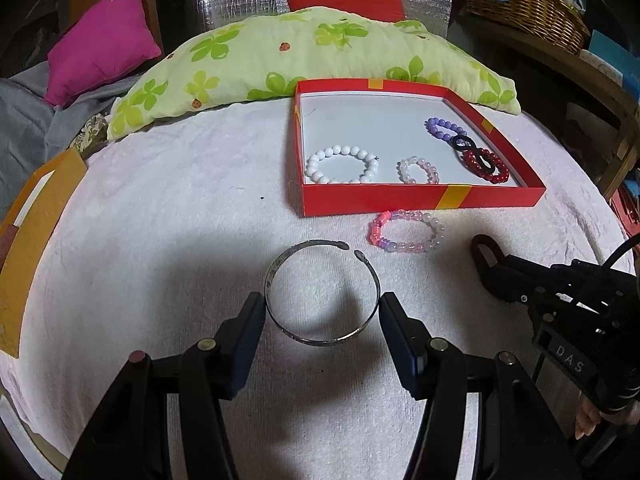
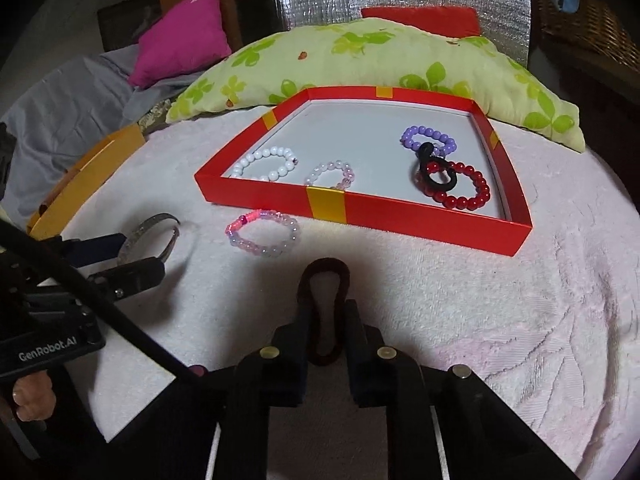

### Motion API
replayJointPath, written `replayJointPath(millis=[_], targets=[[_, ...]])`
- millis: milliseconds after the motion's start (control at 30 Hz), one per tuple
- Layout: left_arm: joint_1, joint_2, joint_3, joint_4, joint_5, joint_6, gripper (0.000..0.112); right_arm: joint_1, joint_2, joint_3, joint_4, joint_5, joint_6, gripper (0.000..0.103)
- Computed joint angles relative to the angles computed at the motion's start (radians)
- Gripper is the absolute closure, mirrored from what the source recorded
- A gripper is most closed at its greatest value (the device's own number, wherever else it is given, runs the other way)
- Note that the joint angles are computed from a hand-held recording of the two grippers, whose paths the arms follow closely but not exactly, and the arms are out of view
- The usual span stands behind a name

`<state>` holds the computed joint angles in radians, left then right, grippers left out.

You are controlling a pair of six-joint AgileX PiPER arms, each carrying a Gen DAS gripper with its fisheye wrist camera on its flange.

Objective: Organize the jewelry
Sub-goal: 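Lift the silver bangle with the left gripper while the right holds the hair tie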

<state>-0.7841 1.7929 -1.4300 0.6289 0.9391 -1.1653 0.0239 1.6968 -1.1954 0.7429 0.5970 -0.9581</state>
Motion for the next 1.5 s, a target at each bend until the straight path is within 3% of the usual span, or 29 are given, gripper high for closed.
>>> replayJointPath(millis=[67,800,900,1000,1067,1133,1300,1400,1467,1500], targets=[[0.001,0.001,-0.001,-0.002,0.0,0.002,0.052,-0.003,-0.005,0.0,0.001,-0.002,-0.006,0.095],[0.001,0.007,-0.003,0.003,0.007,-0.004,0.052,-0.084,0.006,-0.059,0.089,0.12,0.0,0.095],[0.001,0.006,-0.002,0.004,0.006,-0.006,0.052,-0.091,0.034,-0.097,0.071,0.195,0.047,0.095],[0.002,0.005,0.0,0.004,0.005,-0.008,0.052,-0.077,0.048,-0.116,0.023,0.219,0.108,0.079],[0.002,0.003,0.002,0.004,0.002,-0.009,0.052,-0.069,0.039,-0.099,0.022,0.205,0.105,0.041],[0.004,0.002,0.004,0.002,0.0,-0.01,0.052,-0.069,0.02,-0.067,0.064,0.178,0.048,0.035],[0.005,-0.002,0.008,0.001,-0.005,-0.01,0.052,-0.038,0.031,-0.055,0.029,0.158,0.026,0.036],[0.006,-0.003,0.009,0.001,-0.005,-0.011,0.052,0.01,-0.002,0.002,-0.024,0.042,-0.015,0.061],[0.006,-0.003,0.009,-0.001,-0.005,-0.01,0.052,0.01,-0.006,0.012,-0.014,0.027,-0.033,0.081],[0.007,-0.004,0.009,-0.003,-0.005,-0.008,0.052,0.004,-0.007,0.011,-0.004,0.03,-0.039,0.086]])
